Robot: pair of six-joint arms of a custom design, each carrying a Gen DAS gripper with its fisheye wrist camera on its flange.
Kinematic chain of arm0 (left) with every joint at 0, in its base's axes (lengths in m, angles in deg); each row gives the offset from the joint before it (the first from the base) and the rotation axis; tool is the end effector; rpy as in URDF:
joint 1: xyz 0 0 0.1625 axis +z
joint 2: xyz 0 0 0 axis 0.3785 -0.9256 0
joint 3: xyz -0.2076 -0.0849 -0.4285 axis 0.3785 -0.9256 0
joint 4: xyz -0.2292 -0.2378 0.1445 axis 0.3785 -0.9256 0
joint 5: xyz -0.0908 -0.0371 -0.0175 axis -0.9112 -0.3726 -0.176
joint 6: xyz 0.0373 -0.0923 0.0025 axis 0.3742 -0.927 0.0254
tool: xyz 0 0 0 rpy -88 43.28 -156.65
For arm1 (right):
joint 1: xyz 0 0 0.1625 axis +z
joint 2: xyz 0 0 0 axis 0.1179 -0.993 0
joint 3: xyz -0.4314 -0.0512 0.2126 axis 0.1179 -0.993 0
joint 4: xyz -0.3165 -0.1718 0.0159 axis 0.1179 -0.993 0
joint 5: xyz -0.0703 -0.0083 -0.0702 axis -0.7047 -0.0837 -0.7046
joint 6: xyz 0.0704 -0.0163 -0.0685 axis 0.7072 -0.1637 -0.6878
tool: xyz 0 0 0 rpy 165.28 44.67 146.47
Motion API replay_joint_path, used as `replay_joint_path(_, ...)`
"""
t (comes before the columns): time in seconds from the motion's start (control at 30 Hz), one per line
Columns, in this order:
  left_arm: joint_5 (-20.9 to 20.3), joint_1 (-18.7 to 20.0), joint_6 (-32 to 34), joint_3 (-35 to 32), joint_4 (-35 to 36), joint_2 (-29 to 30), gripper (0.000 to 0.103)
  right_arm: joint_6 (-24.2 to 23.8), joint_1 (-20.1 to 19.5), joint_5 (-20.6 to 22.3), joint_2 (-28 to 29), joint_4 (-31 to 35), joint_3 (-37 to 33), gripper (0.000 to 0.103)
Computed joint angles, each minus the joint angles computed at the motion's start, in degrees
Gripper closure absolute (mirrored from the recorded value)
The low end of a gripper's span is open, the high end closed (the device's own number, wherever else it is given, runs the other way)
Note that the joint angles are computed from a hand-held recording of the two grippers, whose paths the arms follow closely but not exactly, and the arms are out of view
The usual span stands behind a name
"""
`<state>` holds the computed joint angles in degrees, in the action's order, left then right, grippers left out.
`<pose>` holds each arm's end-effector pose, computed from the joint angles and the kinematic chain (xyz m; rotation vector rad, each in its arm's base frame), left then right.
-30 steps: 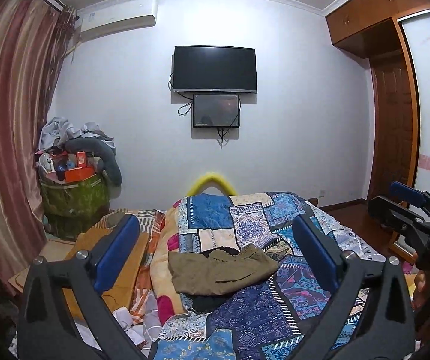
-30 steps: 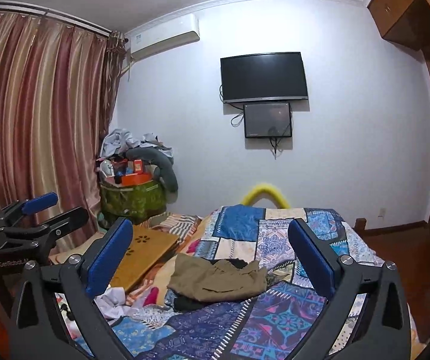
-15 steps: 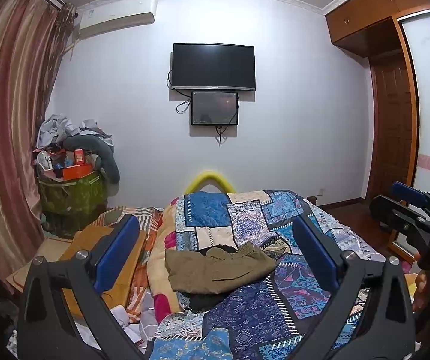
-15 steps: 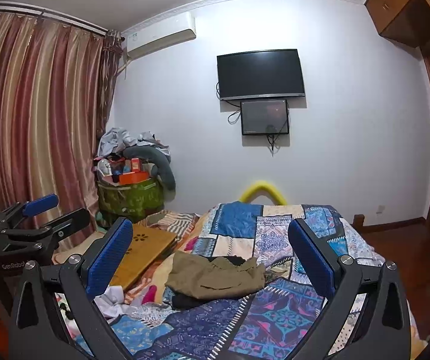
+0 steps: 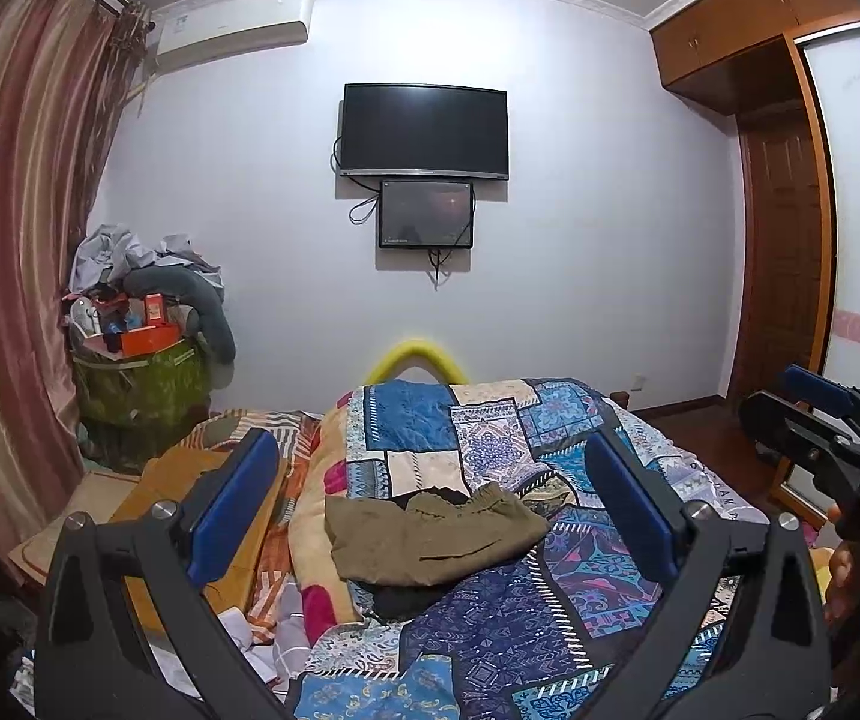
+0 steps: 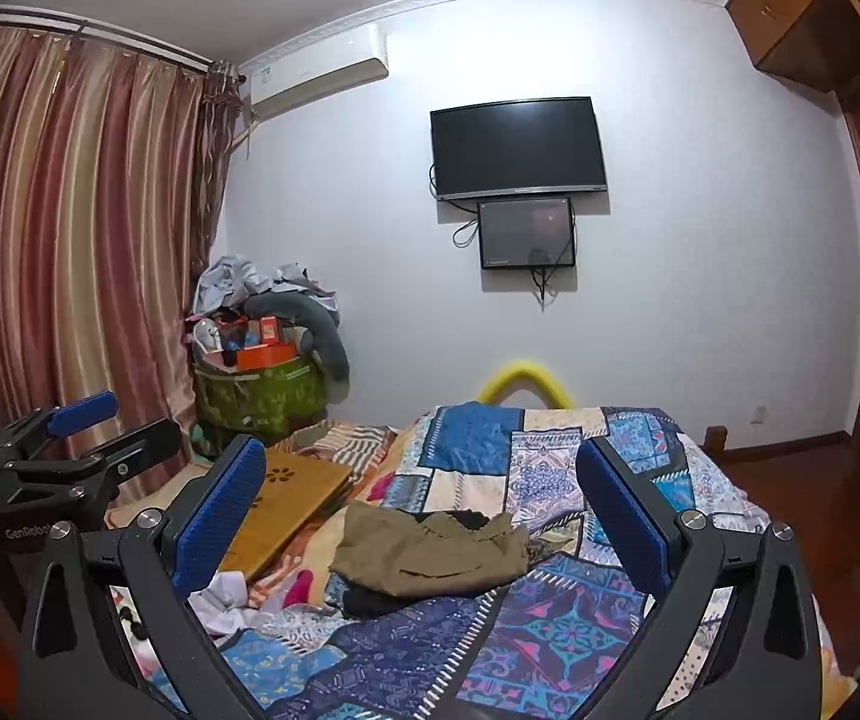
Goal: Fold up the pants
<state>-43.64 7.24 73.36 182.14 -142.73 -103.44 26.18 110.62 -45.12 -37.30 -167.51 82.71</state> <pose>-0.4885 -0.5141 0.2533 1.0279 2.1250 -1.4680 0.3343 -0.4667 0.4463 0.6828 -1.9848 1.5953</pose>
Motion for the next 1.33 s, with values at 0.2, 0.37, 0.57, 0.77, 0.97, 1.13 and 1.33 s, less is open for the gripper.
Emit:
replay_joint_path(0.2,-0.2,-0.1,-0.4,0.2,0.0,0.0,0.000,0.1,0.0,-0.1,0.0,0.0,0.0,0.000)
replay_joint_path(0.37,-0.2,-0.1,-0.5,0.2,0.1,0.0,0.000,0.3,0.0,-0.4,0.0,-0.2,0.2,0.000)
replay_joint_path(0.57,-1.5,0.0,-1.1,0.4,1.0,-0.3,0.000,0.5,0.0,-0.4,0.0,0.0,0.2,0.000)
replay_joint_path(0.77,-2.3,0.0,-1.3,0.6,2.0,-0.5,0.000,0.5,0.0,-0.5,0.1,0.2,0.1,0.000)
replay_joint_path(0.97,-2.6,0.0,-3.0,0.6,3.7,-0.8,0.000,0.6,0.1,-0.7,0.2,-0.1,0.2,0.000)
replay_joint_path(1.13,-2.7,0.0,-3.1,0.6,4.0,-0.9,0.000,0.6,0.0,-0.6,0.2,0.0,0.2,0.000)
replay_joint_path(1.33,-2.7,0.1,-2.9,0.2,4.8,-0.9,0.000,1.0,0.0,-0.8,0.2,0.2,0.1,0.000)
